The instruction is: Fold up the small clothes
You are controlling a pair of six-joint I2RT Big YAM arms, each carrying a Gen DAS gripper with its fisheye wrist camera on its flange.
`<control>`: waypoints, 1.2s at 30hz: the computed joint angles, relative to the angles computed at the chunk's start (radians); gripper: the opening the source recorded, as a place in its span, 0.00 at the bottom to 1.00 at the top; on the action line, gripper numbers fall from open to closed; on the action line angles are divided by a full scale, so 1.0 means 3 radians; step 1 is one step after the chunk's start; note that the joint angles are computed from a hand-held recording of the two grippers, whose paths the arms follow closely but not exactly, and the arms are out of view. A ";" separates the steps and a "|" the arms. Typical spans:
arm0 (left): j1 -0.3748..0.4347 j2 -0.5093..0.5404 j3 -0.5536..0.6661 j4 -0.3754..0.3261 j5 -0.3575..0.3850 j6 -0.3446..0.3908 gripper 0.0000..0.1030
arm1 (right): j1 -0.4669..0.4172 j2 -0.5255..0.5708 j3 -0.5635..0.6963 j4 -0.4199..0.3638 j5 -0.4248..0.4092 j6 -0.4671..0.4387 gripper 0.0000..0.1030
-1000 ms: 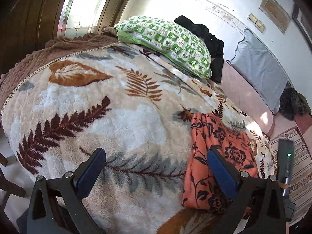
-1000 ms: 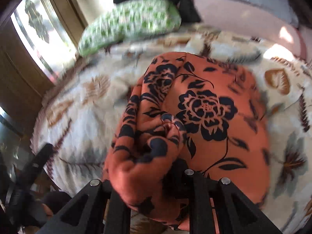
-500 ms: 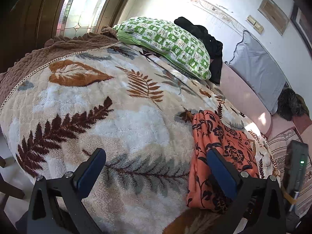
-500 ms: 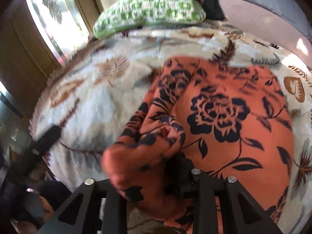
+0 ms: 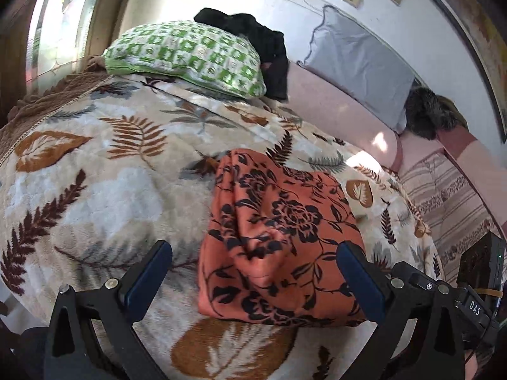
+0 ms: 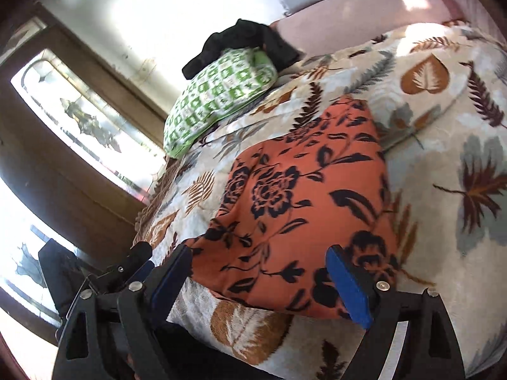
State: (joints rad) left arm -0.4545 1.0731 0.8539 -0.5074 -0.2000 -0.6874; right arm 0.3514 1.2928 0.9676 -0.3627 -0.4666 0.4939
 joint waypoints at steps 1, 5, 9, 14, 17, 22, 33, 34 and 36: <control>-0.0014 0.0091 0.0058 -0.0035 0.0035 0.0009 1.00 | -0.0059 -0.0016 -0.0030 0.0012 -0.0042 0.0024 0.86; 0.0199 0.0345 0.0063 -0.0087 0.0505 -0.0325 0.35 | -0.0217 -0.0028 -0.0103 0.0111 -0.0236 0.0087 0.86; 0.0540 0.0240 -0.0501 0.0487 0.1135 -0.1144 0.23 | -0.0283 0.0036 -0.0163 0.0189 -0.0430 0.0111 0.86; 0.0156 0.0256 -0.0097 -0.0271 0.0422 -0.0813 0.39 | -0.0384 0.0244 -0.0168 0.0146 -0.0642 0.0220 0.87; -0.0162 0.0262 0.0186 -0.0743 -0.0452 -0.0558 0.65 | -0.0464 0.0276 -0.0198 0.0262 -0.0811 0.0321 0.87; -0.0304 0.0407 0.0526 -0.0642 -0.0932 0.0199 0.72 | -0.0636 0.0273 -0.0256 0.0503 -0.1026 0.0575 0.87; 0.0164 0.1162 0.0639 -0.0498 -0.0301 0.0466 0.84 | -0.0710 0.0974 0.0415 -0.0088 -0.1414 0.0548 0.87; 0.0173 0.1151 0.0607 -0.0444 -0.0269 0.0475 0.84 | -0.0664 0.1139 0.0571 -0.0350 -0.1488 0.0441 0.87; 0.0194 0.1141 0.0548 -0.0346 -0.0236 0.0472 0.86 | -0.0530 0.1199 0.0748 -0.0663 -0.1358 0.0035 0.80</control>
State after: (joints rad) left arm -0.3963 1.4153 1.0184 -0.6113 -0.2707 -0.5457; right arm 0.1923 1.6525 1.1920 -0.5615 -0.8739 0.5044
